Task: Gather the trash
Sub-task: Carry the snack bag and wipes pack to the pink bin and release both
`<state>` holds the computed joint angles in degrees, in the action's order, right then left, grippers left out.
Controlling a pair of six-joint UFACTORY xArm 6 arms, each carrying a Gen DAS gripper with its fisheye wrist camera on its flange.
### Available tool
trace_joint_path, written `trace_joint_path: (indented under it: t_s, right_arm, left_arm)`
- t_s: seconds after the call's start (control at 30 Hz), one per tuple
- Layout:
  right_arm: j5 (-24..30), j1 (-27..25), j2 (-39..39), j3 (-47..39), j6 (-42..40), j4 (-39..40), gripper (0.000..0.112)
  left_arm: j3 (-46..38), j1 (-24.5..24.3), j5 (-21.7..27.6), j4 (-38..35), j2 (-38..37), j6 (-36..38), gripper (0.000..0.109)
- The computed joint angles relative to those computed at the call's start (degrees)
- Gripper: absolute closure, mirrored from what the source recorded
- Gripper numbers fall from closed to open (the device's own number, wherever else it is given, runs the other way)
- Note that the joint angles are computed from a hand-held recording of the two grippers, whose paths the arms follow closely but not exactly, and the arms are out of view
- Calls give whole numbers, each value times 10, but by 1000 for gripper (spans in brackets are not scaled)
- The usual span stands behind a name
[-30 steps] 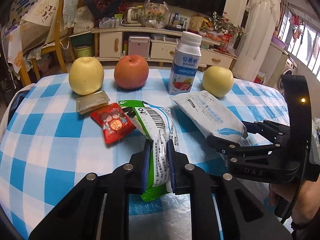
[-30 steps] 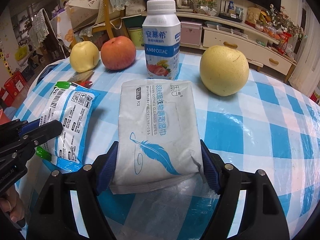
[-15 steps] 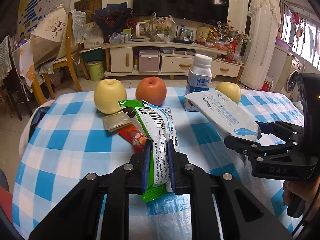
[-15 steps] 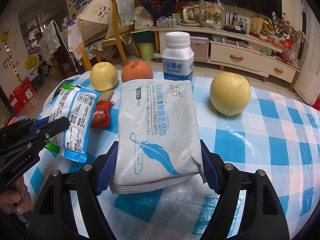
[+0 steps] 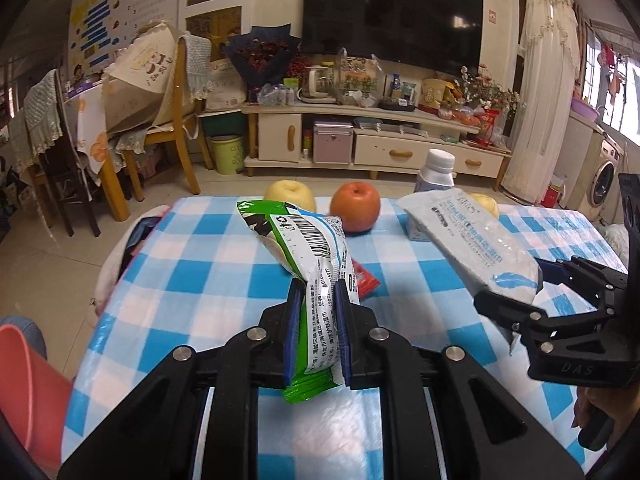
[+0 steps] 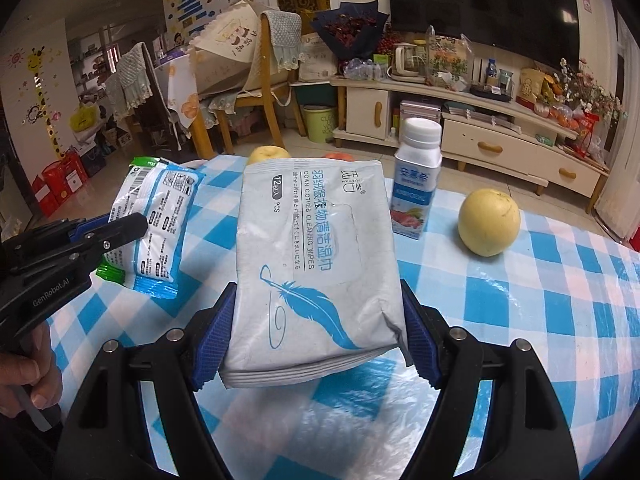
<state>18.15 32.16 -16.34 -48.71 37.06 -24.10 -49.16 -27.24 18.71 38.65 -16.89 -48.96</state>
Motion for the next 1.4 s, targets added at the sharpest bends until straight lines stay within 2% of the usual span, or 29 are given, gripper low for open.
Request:
trace_joint_path:
  t_s: [0.37,0.7,0.97,1.1,1.3,1.4]
  right_arm:
    - [58,94,30,-97,48,-57,36]
    - [99,178,115,-229,47,-71,36]
    - [129,233,219,-372,14,-57,36]
    - [142,253,276,-445,-11,-37,36]
    - [173,282,386,-594,-63,8,36]
    - [200,295,459,-701,-96,41,36]
  left_arm:
    - [94,54,74,-50,-183,72,91]
    - [144,137,117,-140,-326,186,91]
    - [177,255,138,-243,-408,315,91]
    - [189,336,142,-313,-434,403,91]
    - [193,442,143,-406,-443,514,91]
    - [188,480,142,-443,-433,554,91]
